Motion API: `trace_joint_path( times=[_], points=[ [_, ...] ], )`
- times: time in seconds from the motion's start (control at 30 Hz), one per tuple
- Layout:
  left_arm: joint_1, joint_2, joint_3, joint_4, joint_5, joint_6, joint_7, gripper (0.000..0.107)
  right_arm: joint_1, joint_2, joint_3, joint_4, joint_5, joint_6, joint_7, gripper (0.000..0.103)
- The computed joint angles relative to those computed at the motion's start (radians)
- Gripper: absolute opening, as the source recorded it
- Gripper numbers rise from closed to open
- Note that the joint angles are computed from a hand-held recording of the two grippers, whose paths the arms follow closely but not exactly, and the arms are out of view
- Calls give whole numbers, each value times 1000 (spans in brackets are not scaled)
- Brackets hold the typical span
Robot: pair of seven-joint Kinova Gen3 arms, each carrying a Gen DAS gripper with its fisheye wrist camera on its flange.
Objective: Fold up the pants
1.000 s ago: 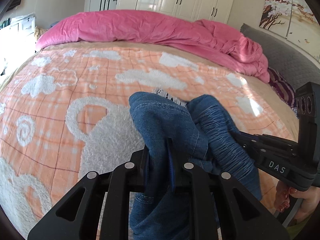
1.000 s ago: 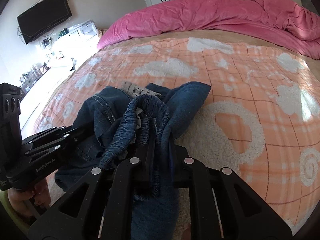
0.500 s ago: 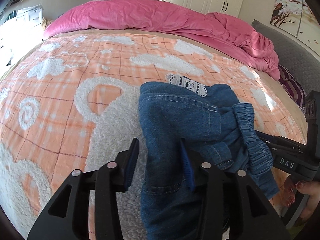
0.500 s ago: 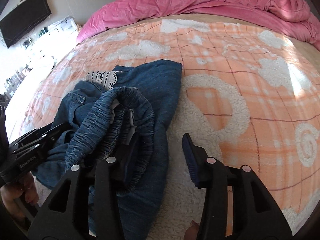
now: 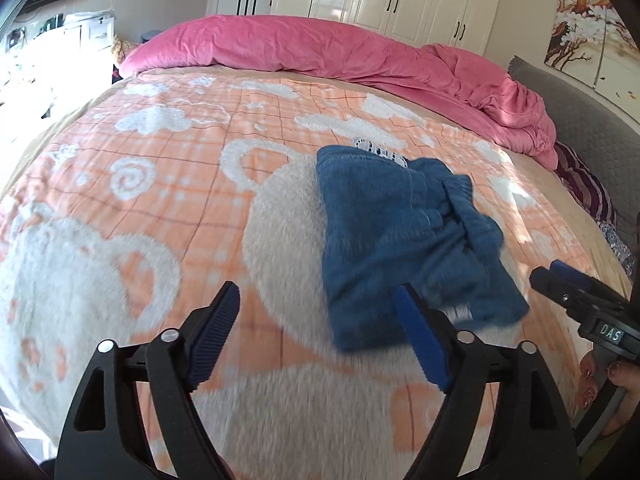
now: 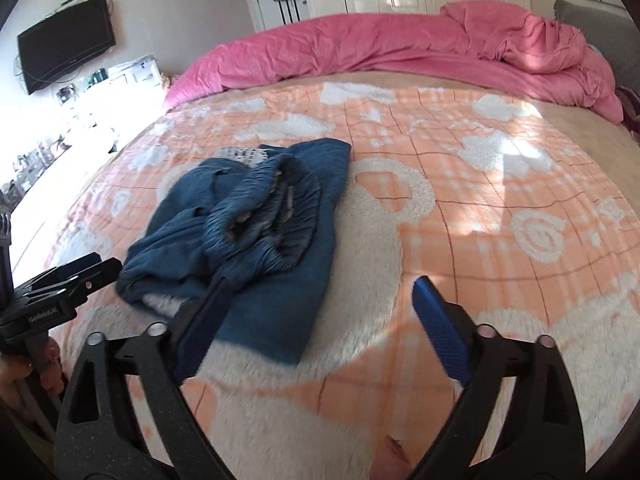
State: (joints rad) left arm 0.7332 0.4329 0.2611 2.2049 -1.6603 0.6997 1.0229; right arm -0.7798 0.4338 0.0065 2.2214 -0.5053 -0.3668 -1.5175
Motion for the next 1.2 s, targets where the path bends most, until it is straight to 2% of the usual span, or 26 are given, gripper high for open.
trace_joint_path(
  times=[0.07, 0.13, 0.27, 0.47, 0.8, 1.2],
  points=[
    [34, -13, 15, 20, 28, 23, 5, 90, -59, -22, 18, 46, -52, -47, 23, 94],
    [83, -20, 29, 42, 54, 66, 29, 95, -95, -38, 15, 82, -102, -79, 50, 94],
    [149, -22, 44, 51, 108, 107, 34, 98, -151, -58, 2, 124, -219, -111, 120, 94],
    [227, -1, 43, 42, 141, 141, 48, 98, -160, -70, -72, 191, -287, -183, 108, 94],
    [260, 11, 23, 30, 165, 143, 47, 98, -155, -65, -121, 225, -301, -253, 93, 94],
    [257, 17, 13, 28, 162, 132, 52, 98, -142, -51, -133, 229, -256, -268, 61, 94]
  ],
)
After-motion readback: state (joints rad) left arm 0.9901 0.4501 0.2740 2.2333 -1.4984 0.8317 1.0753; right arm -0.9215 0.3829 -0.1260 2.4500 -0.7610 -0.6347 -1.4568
